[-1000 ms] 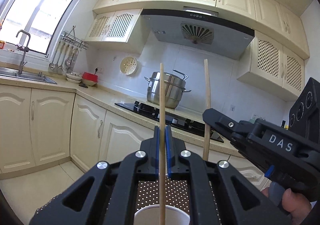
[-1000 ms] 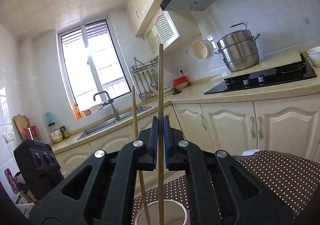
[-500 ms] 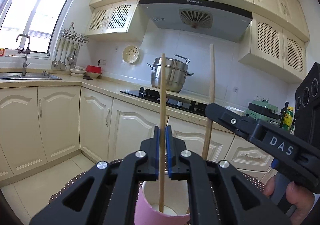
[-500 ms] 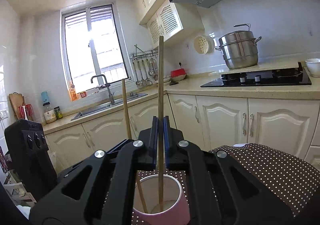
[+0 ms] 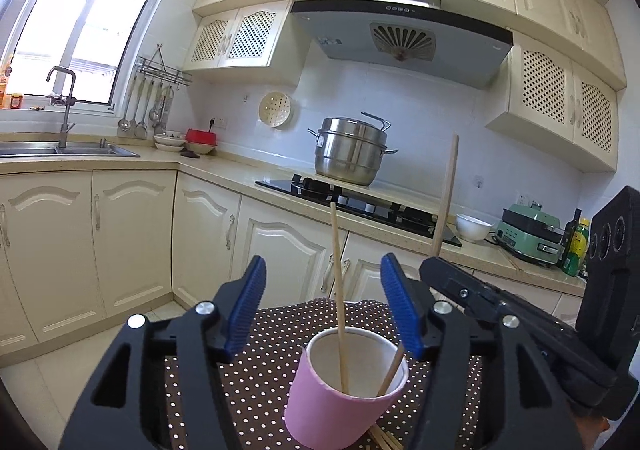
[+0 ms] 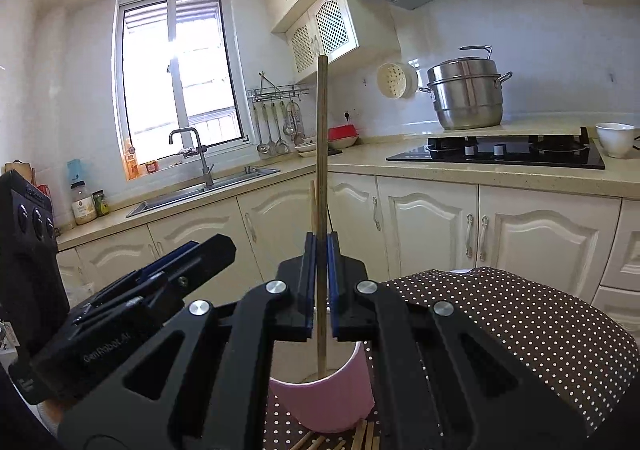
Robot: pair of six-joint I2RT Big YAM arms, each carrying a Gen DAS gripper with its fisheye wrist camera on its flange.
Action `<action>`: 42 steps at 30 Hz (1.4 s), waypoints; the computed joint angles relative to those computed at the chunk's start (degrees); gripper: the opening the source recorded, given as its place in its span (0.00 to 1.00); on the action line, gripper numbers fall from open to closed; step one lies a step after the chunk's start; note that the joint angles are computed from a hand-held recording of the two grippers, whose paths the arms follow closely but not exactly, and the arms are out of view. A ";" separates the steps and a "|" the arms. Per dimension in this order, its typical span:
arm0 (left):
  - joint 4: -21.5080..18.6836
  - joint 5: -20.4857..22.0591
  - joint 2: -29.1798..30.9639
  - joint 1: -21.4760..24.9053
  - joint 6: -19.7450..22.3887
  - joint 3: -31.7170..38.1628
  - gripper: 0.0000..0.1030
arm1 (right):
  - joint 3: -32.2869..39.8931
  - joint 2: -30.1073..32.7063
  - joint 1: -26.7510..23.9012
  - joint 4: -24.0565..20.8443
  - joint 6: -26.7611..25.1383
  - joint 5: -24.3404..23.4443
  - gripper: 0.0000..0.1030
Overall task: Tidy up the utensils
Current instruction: 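Lower the chopsticks into the pink cup with both tools and release, then grasp the light-blue-handled knife by its handle with the left tool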
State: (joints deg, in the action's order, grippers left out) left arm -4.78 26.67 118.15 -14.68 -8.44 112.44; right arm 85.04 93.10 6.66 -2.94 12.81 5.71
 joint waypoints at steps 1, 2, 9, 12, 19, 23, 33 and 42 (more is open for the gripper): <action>0.00 -0.19 -0.34 0.08 0.07 -0.39 0.62 | -0.05 -0.05 0.06 -0.35 0.06 0.18 0.06; -0.21 -0.37 -0.62 0.13 0.11 -0.56 0.62 | -0.10 -0.11 0.11 -0.74 0.21 0.33 0.06; -3.17 -3.05 -3.02 0.34 2.33 -2.43 0.69 | -0.27 -0.72 0.87 -3.34 1.14 1.82 0.07; -3.78 -3.62 -4.22 0.61 2.54 -3.81 0.70 | -0.89 -1.45 1.39 -3.51 1.67 3.06 0.20; -7.41 -3.46 -7.41 1.46 3.94 -6.66 0.71 | -3.82 -4.88 2.42 -2.65 2.17 4.19 0.54; -13.31 -2.42 -9.19 2.02 6.28 -7.94 0.71 | -6.23 -7.66 2.51 -2.46 2.32 4.79 0.61; -41.84 0.60 -7.39 2.34 15.24 -4.33 0.71 | -10.34 -12.20 1.23 -12.30 3.59 5.87 0.66; -55.40 -4.29 -4.66 -0.16 19.81 -2.21 0.68 | -8.88 -10.88 0.09 -29.29 5.54 1.65 0.67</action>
